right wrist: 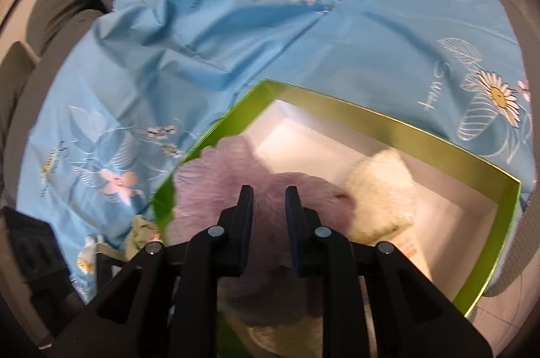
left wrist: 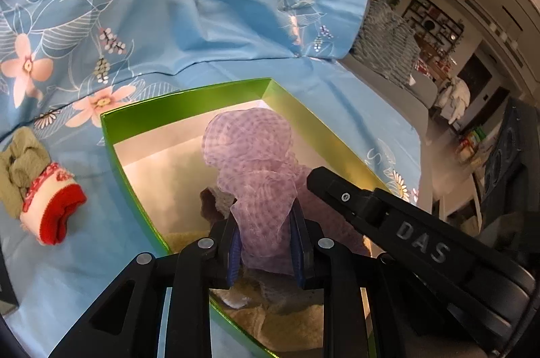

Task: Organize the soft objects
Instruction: 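Lower the bath puff into the box with the right gripper, then move the right tool to the red-white knit sock and grasp it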

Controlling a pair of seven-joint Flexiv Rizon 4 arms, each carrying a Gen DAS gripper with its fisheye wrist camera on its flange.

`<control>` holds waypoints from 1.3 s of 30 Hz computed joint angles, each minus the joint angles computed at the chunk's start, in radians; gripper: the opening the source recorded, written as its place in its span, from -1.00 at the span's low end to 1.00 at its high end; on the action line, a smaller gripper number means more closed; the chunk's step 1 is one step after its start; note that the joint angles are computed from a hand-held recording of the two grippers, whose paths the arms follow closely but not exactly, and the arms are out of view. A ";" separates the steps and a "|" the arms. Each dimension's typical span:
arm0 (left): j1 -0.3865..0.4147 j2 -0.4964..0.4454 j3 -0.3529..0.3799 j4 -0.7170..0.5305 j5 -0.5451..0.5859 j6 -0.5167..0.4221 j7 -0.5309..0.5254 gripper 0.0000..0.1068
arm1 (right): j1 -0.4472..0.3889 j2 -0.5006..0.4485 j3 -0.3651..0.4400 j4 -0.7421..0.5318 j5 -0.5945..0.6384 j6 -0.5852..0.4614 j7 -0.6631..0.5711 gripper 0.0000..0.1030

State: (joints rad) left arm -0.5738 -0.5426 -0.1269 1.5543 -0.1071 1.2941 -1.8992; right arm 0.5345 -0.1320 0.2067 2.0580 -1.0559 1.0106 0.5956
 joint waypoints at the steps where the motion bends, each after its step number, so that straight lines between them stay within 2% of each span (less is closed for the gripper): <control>1: -0.003 0.007 0.005 0.005 0.004 -0.002 -0.003 -0.57 | -0.001 0.001 0.001 0.002 0.008 -0.005 -0.001 -0.60; 5: 0.009 0.040 -0.003 0.044 -0.001 0.025 -0.008 -0.55 | -0.011 0.015 -0.005 0.021 -0.026 0.021 0.037 -0.58; 7: 0.007 0.078 0.005 0.082 0.004 0.042 -0.018 -0.23 | -0.013 0.024 -0.004 0.022 -0.055 0.014 0.056 -0.47; 8: -0.002 0.085 0.020 0.083 0.016 0.038 -0.030 -0.13 | -0.012 0.029 -0.001 0.020 -0.069 0.000 0.065 -0.40; 10: -0.036 0.130 0.075 0.109 0.071 0.039 -0.084 0.26 | -0.008 0.041 0.006 0.016 -0.096 -0.038 0.081 -0.13; 12: -0.056 0.172 0.112 0.136 0.126 0.044 -0.143 0.34 | -0.008 0.049 0.013 0.012 -0.123 -0.057 0.095 -0.02; 14: -0.058 0.209 0.126 0.164 0.171 0.049 -0.191 0.36 | -0.010 0.058 0.018 0.011 -0.156 -0.062 0.119 0.18; 16: -0.074 0.256 0.161 0.196 0.245 0.045 -0.272 0.47 | -0.012 0.064 0.022 0.010 -0.193 -0.061 0.147 0.55; 17: -0.099 0.293 0.203 0.218 0.312 0.036 -0.352 0.51 | -0.013 0.065 0.023 0.008 -0.215 -0.059 0.161 0.60; 20: -0.122 0.370 0.255 0.270 0.450 0.004 -0.509 0.57 | -0.012 0.060 0.027 -0.010 -0.255 -0.049 0.164 0.63; 22: -0.125 0.435 0.272 0.316 0.527 -0.051 -0.596 0.57 | -0.006 0.052 0.029 -0.025 -0.274 -0.046 0.162 0.73; 23: -0.127 0.478 0.278 0.342 0.572 -0.107 -0.644 0.57 | -0.004 0.045 0.027 -0.034 -0.295 -0.035 0.164 0.74; 25: -0.114 0.533 0.269 0.377 0.630 -0.177 -0.697 0.57 | 0.000 0.030 0.022 -0.055 -0.327 -0.005 0.167 0.75; 27: -0.098 0.610 0.256 0.429 0.719 -0.276 -0.814 0.57 | 0.011 0.006 0.017 -0.087 -0.358 0.025 0.162 0.75; 30: -0.056 0.680 0.235 0.515 0.766 -0.327 -0.926 0.57 | 0.033 -0.045 0.009 -0.144 -0.364 0.071 0.094 0.76; 33: -0.007 0.717 0.228 0.594 0.754 -0.317 -1.002 0.57 | 0.085 -0.127 0.013 -0.230 -0.226 0.073 -0.098 0.74; 35: 0.022 0.734 0.226 0.642 0.739 -0.285 -1.031 0.57 | 0.139 -0.182 0.030 -0.300 -0.065 -0.024 -0.234 0.74; 37: 0.049 0.742 0.223 0.676 0.718 -0.263 -1.029 0.57 | 0.176 -0.223 0.012 -0.341 -0.032 -0.039 -0.272 0.73; 39: 0.074 0.746 0.209 0.687 0.689 -0.286 -1.014 0.57 | 0.209 -0.276 -0.009 -0.391 0.002 -0.047 -0.314 0.69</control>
State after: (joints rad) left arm -0.5002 0.2037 0.0819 2.2413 0.5819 1.0079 -2.9134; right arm 0.7436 -0.4085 0.1982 1.6673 -1.0539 0.9639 0.2813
